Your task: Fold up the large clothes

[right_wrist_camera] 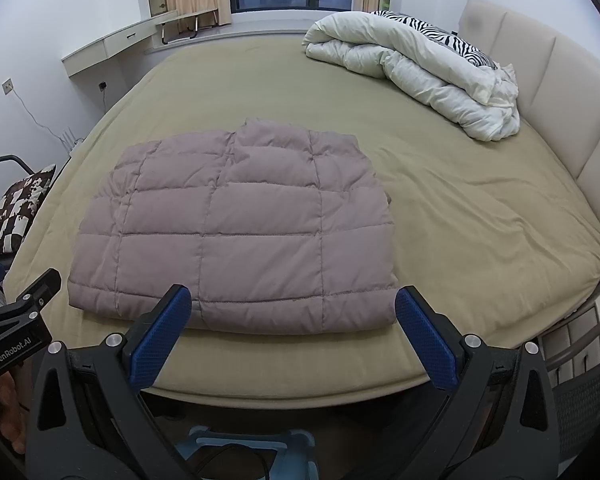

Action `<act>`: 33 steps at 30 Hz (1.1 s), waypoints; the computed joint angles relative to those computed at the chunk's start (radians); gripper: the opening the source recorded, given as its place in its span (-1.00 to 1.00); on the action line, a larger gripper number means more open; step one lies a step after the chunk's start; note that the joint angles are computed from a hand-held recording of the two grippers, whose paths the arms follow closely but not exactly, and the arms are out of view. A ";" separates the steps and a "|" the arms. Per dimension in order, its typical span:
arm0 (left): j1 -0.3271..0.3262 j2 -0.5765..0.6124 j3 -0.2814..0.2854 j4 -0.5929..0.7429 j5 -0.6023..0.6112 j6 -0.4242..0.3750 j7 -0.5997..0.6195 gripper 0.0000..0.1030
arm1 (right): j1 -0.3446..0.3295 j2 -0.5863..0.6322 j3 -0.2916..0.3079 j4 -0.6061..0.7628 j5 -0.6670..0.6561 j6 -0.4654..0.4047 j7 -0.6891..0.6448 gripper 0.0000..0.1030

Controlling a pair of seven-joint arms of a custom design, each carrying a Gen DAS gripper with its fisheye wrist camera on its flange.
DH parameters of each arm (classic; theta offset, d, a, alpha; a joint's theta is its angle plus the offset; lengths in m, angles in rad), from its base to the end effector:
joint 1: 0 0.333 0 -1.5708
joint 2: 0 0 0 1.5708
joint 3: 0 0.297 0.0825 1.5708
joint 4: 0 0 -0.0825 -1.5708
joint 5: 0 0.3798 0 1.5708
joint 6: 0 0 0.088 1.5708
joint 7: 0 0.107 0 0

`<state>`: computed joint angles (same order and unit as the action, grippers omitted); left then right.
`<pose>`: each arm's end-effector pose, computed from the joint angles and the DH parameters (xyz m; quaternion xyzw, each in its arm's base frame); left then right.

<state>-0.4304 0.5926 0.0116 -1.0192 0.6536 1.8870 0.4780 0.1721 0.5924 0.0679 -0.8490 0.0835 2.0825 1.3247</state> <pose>0.6857 -0.2588 0.5367 -0.8191 0.4588 -0.1206 0.3225 0.7170 0.1594 0.6319 -0.8011 0.5054 -0.1835 0.2629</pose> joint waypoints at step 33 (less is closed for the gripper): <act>0.000 0.001 0.000 0.004 -0.001 -0.003 0.007 1.00 | 0.001 0.009 0.001 0.009 0.000 -0.006 -0.012 1.00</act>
